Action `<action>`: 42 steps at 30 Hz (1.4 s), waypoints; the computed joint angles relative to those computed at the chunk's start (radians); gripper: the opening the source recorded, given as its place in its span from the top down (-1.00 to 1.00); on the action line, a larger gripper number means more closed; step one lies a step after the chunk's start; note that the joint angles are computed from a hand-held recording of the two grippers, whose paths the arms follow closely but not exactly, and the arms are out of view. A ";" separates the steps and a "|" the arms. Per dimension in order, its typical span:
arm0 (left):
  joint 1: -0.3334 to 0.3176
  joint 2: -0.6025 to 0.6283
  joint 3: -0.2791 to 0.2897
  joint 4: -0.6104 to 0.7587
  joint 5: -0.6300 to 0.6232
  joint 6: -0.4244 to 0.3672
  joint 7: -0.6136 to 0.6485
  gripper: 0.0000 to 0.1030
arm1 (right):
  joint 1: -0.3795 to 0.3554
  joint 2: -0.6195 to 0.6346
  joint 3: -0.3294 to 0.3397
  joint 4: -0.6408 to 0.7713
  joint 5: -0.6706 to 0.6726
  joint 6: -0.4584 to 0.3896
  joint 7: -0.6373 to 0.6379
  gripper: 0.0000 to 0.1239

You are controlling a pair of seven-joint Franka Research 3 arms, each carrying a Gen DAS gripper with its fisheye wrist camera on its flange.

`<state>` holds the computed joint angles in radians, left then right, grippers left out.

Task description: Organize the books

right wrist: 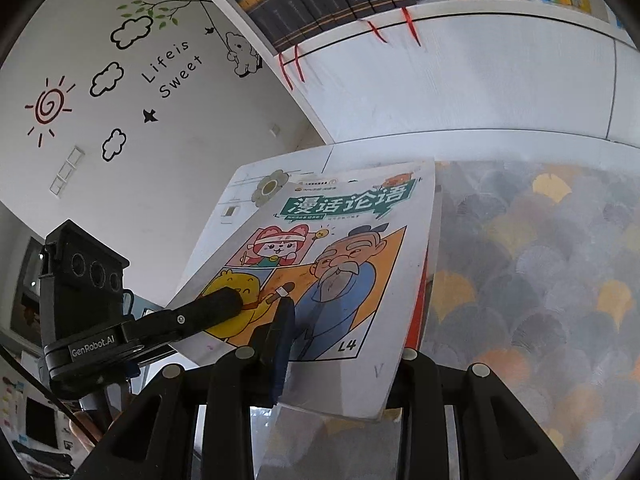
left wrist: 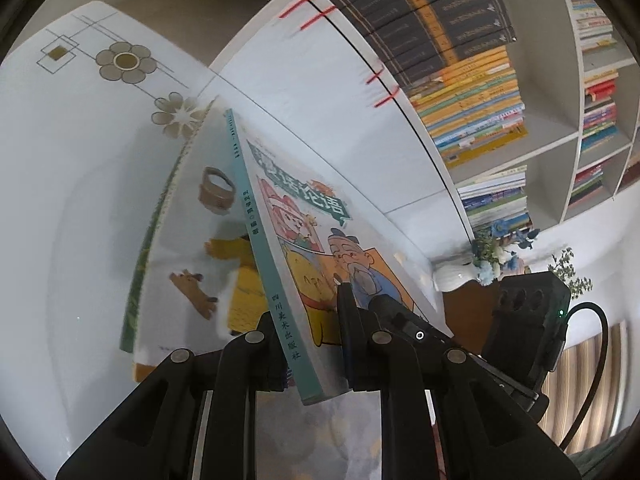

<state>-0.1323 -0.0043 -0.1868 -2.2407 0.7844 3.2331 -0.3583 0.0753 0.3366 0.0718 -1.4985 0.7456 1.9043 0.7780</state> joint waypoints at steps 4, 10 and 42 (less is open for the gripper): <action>0.028 -0.016 -0.006 -0.012 0.110 -0.021 -0.121 0.73 | 0.008 0.013 0.005 0.007 -0.005 -0.010 0.018 0.51; 0.086 -0.090 -0.047 -0.084 0.214 -0.063 -0.284 0.73 | 0.019 0.039 0.008 0.029 -0.034 -0.039 0.047 0.51; -0.202 0.099 -0.165 0.433 -0.129 -0.652 0.250 0.41 | -0.218 -0.116 -0.171 -0.085 -0.089 -0.272 0.011 0.09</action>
